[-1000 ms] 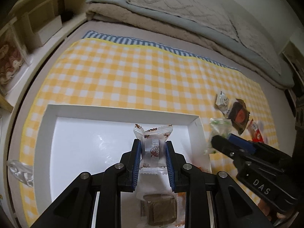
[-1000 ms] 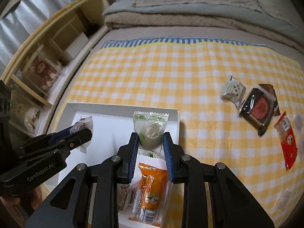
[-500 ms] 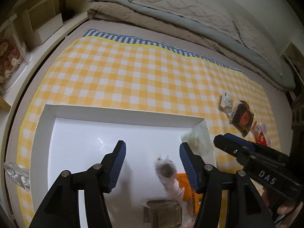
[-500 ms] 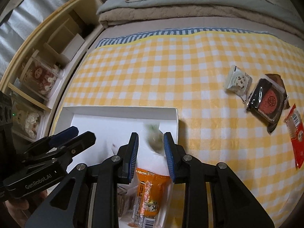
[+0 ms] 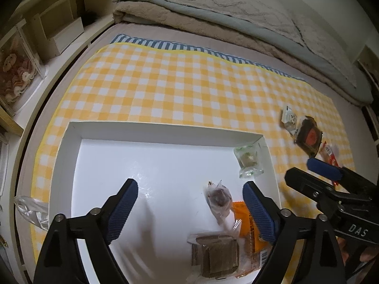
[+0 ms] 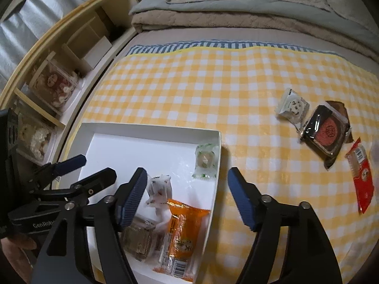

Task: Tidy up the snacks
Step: 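Open both tools to release the candies into the white tray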

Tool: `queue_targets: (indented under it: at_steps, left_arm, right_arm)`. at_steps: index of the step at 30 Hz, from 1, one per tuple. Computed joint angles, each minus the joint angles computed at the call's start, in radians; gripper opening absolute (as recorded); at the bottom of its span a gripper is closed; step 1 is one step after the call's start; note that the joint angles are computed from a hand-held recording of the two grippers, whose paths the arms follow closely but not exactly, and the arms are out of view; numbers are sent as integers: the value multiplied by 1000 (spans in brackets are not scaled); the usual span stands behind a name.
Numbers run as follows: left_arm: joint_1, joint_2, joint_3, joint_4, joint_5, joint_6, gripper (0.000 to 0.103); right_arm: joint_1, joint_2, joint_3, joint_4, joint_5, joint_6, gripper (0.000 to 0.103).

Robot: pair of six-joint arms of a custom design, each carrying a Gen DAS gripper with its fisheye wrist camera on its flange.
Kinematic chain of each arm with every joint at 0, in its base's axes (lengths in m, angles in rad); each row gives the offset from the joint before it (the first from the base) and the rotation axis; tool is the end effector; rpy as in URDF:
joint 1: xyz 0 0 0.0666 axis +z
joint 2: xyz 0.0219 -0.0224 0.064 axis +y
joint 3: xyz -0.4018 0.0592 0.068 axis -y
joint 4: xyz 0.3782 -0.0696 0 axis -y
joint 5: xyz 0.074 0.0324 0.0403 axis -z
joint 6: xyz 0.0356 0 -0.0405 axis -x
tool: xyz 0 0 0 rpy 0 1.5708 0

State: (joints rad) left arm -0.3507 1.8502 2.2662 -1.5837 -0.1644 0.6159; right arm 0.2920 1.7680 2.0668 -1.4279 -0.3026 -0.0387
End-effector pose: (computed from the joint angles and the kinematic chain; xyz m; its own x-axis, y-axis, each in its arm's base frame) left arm 0.5528 -0.1964 0.5504 -0.8661 -0.2900 -0.4072 -0.2716 0.9568 -0.1037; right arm 0.5475 0.1752 0.5249 -0.8805 -0.2261 -0.4167 -0.3630 0.8869 0.2857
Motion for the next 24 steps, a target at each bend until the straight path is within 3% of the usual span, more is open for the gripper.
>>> queue_targets:
  at_steps: [3, 8, 24]
  left_arm:
    - [-5, -16, -10, -3, -28, 9, 103]
    - [-15, -51, -30, -11, -60, 27, 103]
    - [-83, -167, -49, -72, -153, 51, 103]
  right_arm:
    - [-5, -19, -15, 11, 12, 7, 88]
    - [-14, -50, -35, 28, 29, 13, 103]
    - [-7, -156, -86, 45, 105, 49, 103]
